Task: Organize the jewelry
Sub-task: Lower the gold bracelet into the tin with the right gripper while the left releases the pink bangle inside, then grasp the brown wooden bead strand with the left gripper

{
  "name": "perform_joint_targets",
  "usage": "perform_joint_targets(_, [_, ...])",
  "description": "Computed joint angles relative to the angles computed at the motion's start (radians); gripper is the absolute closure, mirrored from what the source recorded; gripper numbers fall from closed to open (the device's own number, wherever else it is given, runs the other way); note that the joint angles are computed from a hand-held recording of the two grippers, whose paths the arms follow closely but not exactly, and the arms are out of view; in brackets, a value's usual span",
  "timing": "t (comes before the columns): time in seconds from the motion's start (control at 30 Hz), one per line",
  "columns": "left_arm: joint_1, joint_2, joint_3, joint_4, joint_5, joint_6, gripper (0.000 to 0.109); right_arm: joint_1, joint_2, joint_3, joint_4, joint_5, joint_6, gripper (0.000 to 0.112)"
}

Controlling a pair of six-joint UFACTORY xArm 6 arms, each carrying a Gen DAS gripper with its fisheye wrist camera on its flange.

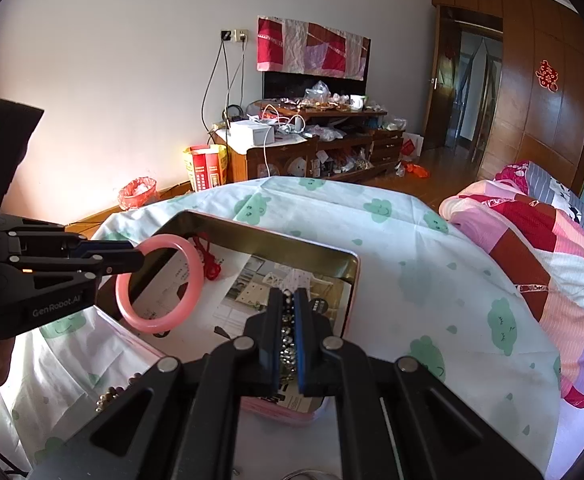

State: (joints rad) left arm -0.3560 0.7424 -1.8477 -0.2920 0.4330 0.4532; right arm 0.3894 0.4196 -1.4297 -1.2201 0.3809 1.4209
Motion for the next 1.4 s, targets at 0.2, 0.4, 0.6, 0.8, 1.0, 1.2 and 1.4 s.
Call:
perform_joint_targets(0.2, [0.004,-0.014,0.021,0.004,-0.01,-0.035,0.053,0.003,0.004,0.005,0.017,0.015,-0.012,0.076])
perform_joint_targets(0.4, [0.01,-0.096,0.147,-0.112,-0.077,0.038,0.039,0.008,-0.039,0.065,-0.018,0.025,0.051,0.054])
perform_joint_targets(0.6, [0.004,-0.217,0.364,-0.241,-0.194,0.138,0.039,0.033,-0.132,0.183,-0.045,0.074,0.122,0.052])
perform_joint_targets(0.8, [-0.025,-0.286,0.509,-0.41,-0.248,0.293,0.039,0.059,-0.215,0.316,-0.073,0.119,0.231,0.044])
perform_joint_targets(1.0, [-0.048,-0.269,0.51,-0.381,-0.231,0.282,0.039,0.078,-0.258,0.41,-0.087,0.146,0.318,0.044])
perform_joint_targets(1.2, [-0.069,-0.242,0.475,-0.341,-0.209,0.26,0.039,0.081,-0.254,0.422,-0.1,0.159,0.355,0.042])
perform_joint_targets(1.4, [-0.079,-0.201,0.434,-0.334,-0.182,0.264,0.043,0.078,-0.247,0.43,-0.113,0.148,0.374,0.042])
